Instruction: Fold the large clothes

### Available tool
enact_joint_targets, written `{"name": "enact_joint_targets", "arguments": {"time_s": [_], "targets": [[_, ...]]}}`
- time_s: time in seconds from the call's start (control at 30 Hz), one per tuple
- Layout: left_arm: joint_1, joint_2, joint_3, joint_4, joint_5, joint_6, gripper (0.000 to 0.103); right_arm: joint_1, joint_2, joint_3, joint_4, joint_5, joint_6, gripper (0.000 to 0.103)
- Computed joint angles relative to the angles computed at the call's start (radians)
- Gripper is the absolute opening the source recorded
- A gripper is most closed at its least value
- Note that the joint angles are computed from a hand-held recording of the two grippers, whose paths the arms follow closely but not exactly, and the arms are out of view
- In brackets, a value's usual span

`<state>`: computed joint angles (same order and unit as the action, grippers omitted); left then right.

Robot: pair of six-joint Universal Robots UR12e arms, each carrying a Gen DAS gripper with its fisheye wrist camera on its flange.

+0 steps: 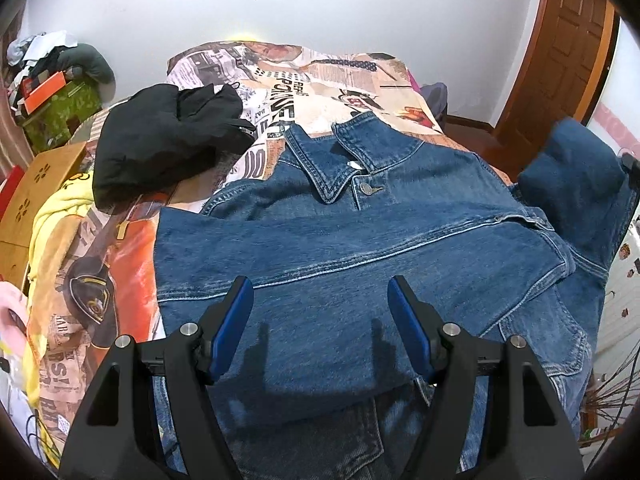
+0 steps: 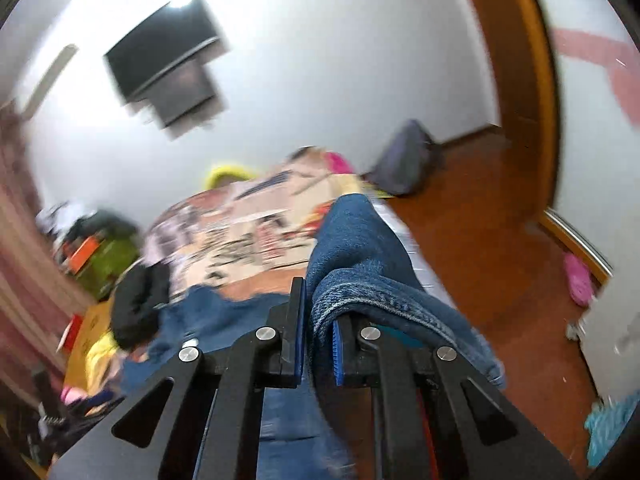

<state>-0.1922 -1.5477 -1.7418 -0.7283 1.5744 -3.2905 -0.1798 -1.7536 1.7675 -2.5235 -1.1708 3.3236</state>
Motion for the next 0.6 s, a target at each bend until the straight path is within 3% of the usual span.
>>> {"name": "enact_joint_targets", "arguments": {"time_s": [0.23, 0.4, 0.6], "targets": [[0.010, 0.027, -0.022, 0.012, -0.010, 0.024, 0.068, 0.072, 0.015, 0.020, 0.148, 0.036, -0.075, 0.010], [0.016, 0.044, -0.040, 0.004, -0.017, 0.033, 0.068, 0.128, 0.032, 0.015, 0.247, -0.022, -0.107, 0.010], [0.018, 0.053, -0.053, -0.009, -0.026, 0.032, 0.068, 0.119, 0.019, 0.002, 0.350, -0.025, -0.119, 0.011]]}}
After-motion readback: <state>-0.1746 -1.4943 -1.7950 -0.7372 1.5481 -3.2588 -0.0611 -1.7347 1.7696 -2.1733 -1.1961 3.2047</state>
